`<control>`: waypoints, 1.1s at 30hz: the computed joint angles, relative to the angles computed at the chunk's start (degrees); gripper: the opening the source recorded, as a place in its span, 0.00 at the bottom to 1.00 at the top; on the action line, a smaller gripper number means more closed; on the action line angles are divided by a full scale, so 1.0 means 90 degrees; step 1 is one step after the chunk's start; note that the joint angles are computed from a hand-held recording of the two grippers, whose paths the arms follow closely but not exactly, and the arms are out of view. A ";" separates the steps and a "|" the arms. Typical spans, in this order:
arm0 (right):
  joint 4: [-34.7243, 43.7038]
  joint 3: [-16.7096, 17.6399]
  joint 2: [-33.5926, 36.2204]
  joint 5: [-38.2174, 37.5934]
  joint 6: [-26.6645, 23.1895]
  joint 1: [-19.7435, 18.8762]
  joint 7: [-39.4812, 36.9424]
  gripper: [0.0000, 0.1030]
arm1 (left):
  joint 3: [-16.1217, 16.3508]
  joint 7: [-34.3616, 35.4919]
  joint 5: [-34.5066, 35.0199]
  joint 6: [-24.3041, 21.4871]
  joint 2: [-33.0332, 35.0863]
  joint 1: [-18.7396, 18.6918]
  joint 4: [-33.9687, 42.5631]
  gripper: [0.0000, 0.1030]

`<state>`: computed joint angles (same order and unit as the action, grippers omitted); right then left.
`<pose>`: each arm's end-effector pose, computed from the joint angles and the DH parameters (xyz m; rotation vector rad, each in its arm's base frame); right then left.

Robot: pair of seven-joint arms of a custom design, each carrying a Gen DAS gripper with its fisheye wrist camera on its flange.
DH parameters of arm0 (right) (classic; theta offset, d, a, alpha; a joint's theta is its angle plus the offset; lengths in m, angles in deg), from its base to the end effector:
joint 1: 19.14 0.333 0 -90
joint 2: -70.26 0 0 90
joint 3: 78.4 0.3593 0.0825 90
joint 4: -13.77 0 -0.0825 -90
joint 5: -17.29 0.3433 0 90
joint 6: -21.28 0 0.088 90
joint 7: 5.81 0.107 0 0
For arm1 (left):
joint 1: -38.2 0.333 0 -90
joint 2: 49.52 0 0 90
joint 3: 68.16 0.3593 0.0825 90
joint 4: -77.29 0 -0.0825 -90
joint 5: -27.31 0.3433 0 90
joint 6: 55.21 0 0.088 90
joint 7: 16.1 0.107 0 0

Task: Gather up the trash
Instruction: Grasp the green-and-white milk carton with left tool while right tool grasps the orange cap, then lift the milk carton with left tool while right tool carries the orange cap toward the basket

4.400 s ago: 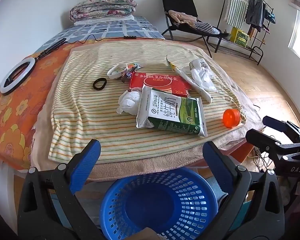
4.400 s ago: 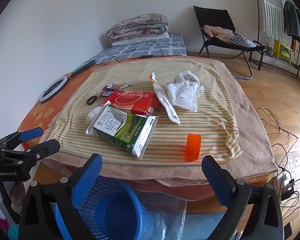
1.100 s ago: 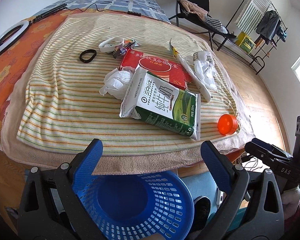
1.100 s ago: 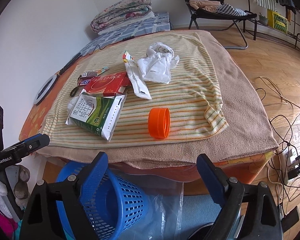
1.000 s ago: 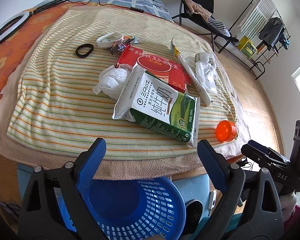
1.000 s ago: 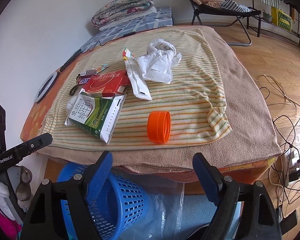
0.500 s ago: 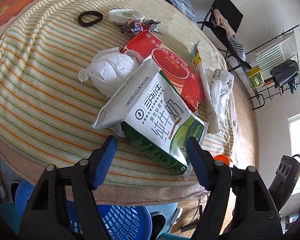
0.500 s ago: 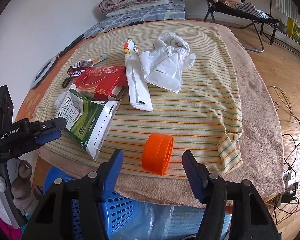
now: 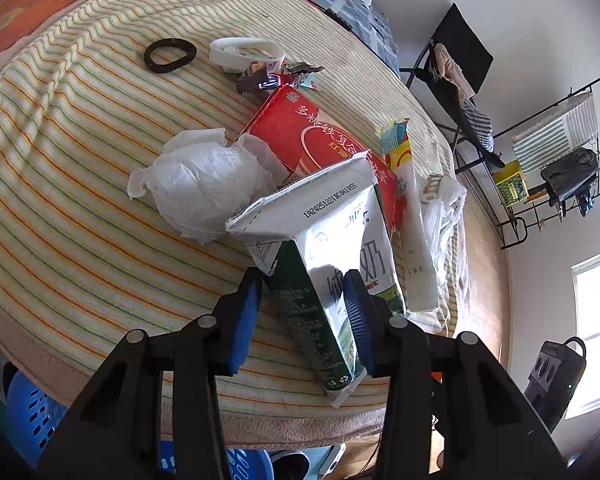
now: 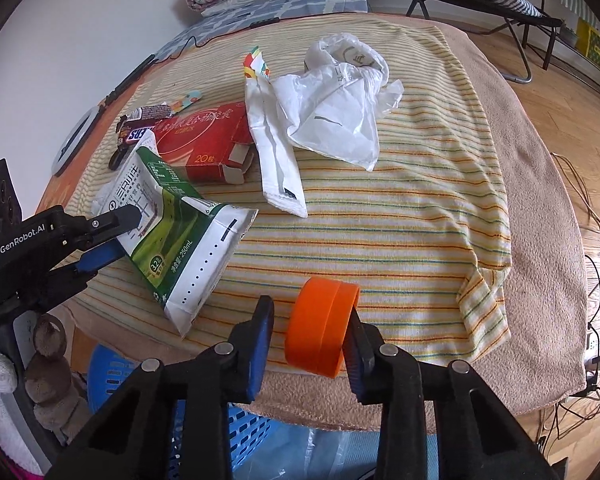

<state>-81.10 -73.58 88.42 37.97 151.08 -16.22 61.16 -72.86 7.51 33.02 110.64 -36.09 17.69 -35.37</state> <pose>0.6480 0.0897 0.5156 -2.2031 1.5623 -0.0366 0.5654 -0.2676 0.5021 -2.6151 1.3132 -1.0601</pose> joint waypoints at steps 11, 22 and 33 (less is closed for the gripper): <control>-0.0133 0.0001 -0.0106 0.0366 0.0132 -0.0180 -0.0197 0.20 | 0.0207 -0.0040 0.1383 -0.0770 -0.0007 -0.0198 0.0733 0.30; -0.0249 -0.0055 -0.0304 0.0580 0.0528 -0.0198 -0.0170 0.20 | -0.0082 0.0600 0.1764 -0.2191 0.0936 -0.0364 0.2454 0.40; 0.0219 0.0035 0.0029 0.1061 -0.0142 -0.0438 -0.0479 0.22 | -0.0270 0.0952 -0.0042 -0.0484 0.0996 -0.0063 0.1413 0.43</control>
